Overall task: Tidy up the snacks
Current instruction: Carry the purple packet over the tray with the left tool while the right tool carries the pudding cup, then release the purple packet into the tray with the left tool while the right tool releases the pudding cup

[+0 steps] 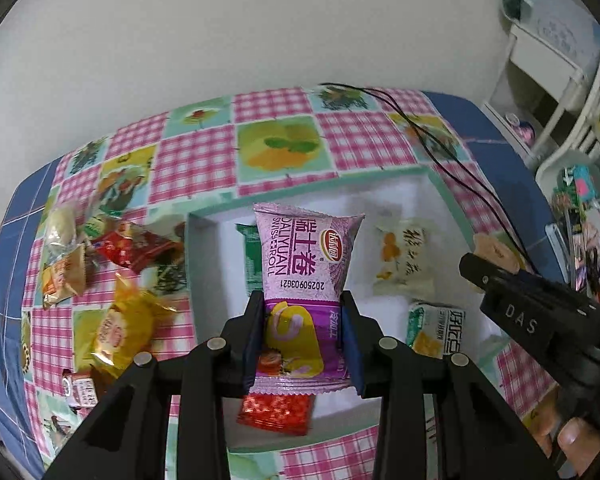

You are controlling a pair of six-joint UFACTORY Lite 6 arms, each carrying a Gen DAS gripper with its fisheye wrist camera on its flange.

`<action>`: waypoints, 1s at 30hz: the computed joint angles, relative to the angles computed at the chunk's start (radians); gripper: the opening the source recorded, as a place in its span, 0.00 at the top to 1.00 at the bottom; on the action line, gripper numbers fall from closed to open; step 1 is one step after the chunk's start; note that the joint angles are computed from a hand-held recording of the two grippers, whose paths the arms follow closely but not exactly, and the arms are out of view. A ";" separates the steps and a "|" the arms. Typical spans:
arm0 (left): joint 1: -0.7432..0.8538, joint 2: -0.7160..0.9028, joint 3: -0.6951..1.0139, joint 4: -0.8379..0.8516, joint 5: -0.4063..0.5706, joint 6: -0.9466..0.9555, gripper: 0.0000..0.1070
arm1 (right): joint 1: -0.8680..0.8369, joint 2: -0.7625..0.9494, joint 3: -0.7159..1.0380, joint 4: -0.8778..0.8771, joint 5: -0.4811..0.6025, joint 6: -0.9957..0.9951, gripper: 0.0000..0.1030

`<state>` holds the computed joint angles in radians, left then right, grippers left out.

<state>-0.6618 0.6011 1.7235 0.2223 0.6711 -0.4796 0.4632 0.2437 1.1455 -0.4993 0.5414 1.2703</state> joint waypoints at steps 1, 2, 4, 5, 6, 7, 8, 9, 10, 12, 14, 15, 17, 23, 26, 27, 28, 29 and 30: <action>-0.005 0.012 0.008 0.001 0.003 0.001 0.65 | -0.006 0.004 -0.005 0.001 -0.003 -0.003 0.64; -0.009 0.021 0.013 0.001 0.006 0.000 0.65 | -0.009 0.009 -0.006 0.002 -0.007 -0.005 0.64; -0.015 0.044 0.027 -0.004 0.013 0.006 0.65 | -0.018 0.024 -0.009 0.002 -0.014 -0.008 0.64; -0.017 0.054 0.033 -0.007 0.014 0.008 0.65 | -0.019 0.034 -0.005 0.002 -0.013 -0.008 0.64; -0.020 0.058 0.034 -0.007 0.014 0.008 0.65 | -0.022 0.043 -0.002 0.004 -0.013 -0.013 0.64; -0.022 0.064 0.036 -0.007 0.015 0.007 0.65 | -0.022 0.040 -0.009 0.006 -0.015 -0.013 0.64; -0.023 0.069 0.040 -0.007 0.017 0.008 0.65 | -0.026 0.047 -0.009 0.013 -0.019 -0.020 0.64; -0.024 0.072 0.042 -0.007 0.018 0.009 0.65 | -0.027 0.047 -0.013 0.014 -0.021 -0.019 0.64; -0.025 0.076 0.045 -0.006 0.018 0.008 0.65 | -0.028 0.050 -0.013 0.016 -0.023 -0.021 0.64; -0.027 0.080 0.047 -0.009 0.018 0.011 0.65 | -0.026 0.057 -0.009 0.016 -0.020 -0.021 0.64; -0.028 0.088 0.052 -0.015 0.020 0.020 0.65 | -0.025 0.064 -0.005 0.019 -0.019 -0.024 0.64; -0.028 0.091 0.055 -0.017 0.022 0.022 0.64 | -0.024 0.065 -0.005 0.021 -0.018 -0.025 0.64; -0.029 0.102 0.063 -0.022 0.026 0.027 0.64 | -0.023 0.069 -0.004 0.025 -0.017 -0.028 0.64; -0.030 0.131 0.081 -0.034 0.039 0.037 0.64 | -0.028 0.099 0.009 0.055 -0.024 -0.061 0.64; -0.028 0.137 0.087 -0.040 0.043 0.039 0.64 | -0.029 0.111 0.015 0.065 -0.023 -0.070 0.64; -0.027 0.137 0.089 -0.042 0.045 0.041 0.62 | -0.029 0.112 0.015 0.066 -0.023 -0.071 0.63; -0.025 0.136 0.089 -0.044 0.046 0.041 0.60 | -0.030 0.112 0.017 0.070 -0.023 -0.074 0.63; -0.024 0.134 0.089 -0.044 0.047 0.041 0.55 | -0.031 0.114 0.019 0.075 -0.021 -0.078 0.63; -0.023 0.131 0.088 -0.044 0.048 0.042 0.53 | -0.031 0.114 0.020 0.077 -0.020 -0.077 0.63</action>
<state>-0.6848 0.7325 1.8113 0.1780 0.7192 -0.4377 0.4326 0.3576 1.1659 -0.4221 0.5214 1.1933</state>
